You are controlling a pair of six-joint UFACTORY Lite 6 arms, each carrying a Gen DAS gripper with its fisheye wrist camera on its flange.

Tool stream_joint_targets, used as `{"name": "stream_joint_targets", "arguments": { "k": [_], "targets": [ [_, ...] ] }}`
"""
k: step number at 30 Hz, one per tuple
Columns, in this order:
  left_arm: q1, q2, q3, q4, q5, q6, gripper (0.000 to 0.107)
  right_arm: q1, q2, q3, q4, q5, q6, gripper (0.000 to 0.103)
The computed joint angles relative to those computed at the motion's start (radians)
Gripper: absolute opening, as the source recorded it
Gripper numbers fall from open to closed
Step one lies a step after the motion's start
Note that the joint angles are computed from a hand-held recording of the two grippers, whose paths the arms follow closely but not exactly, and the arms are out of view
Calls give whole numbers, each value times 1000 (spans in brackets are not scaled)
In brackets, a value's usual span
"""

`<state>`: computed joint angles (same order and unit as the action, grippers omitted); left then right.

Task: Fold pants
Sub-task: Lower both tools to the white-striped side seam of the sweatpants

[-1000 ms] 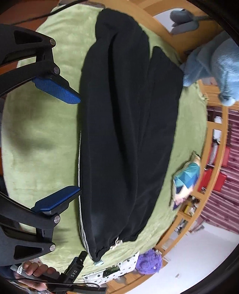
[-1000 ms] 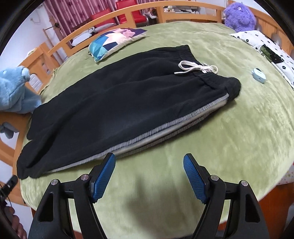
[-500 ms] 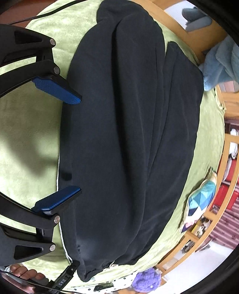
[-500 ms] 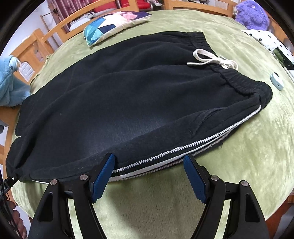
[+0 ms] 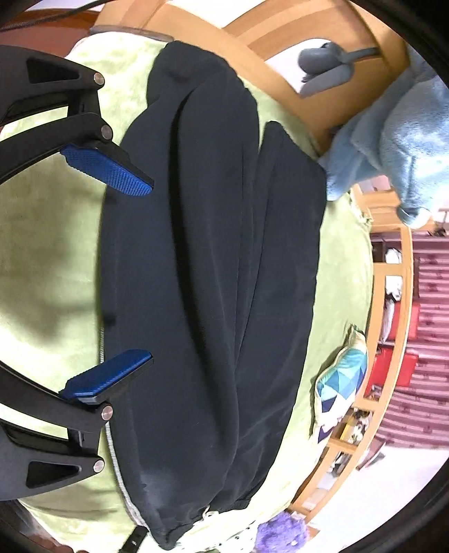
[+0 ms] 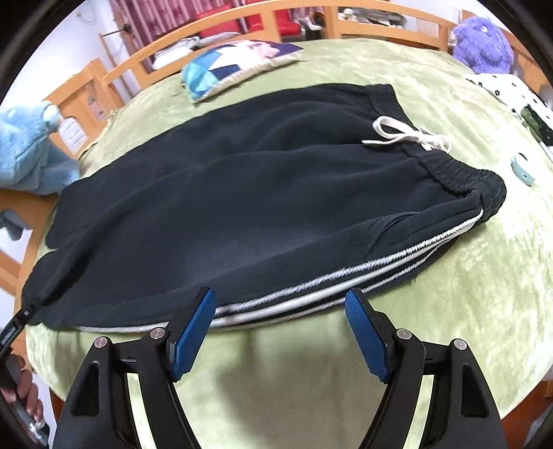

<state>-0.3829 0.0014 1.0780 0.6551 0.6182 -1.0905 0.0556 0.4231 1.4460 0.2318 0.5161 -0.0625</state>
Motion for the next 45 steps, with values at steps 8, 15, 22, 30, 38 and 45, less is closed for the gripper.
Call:
{"name": "stream_joint_targets", "arguments": {
  "k": [8, 15, 22, 30, 38, 45],
  "targets": [
    [116, -220, -189, -210, -57, 213, 91, 66, -309, -285, -238, -63, 291, 76],
    [227, -375, -313, -430, -72, 510, 90, 129, -466, -435, -315, -77, 450, 73],
    [275, -332, -309, -454, -98, 571, 90, 118, -461, -464, -251, -101, 390, 68],
    [383, -179, -255, -687, -184, 795, 90, 41, -294, -371, -110, -170, 268, 68],
    [533, -65, -222, -1127, -238, 1202, 91, -49, -98, -197, 107, -158, 96, 69],
    [591, 54, -181, -1342, -224, 1378, 91, -99, 72, -42, 346, -117, -84, 75]
  ]
}}
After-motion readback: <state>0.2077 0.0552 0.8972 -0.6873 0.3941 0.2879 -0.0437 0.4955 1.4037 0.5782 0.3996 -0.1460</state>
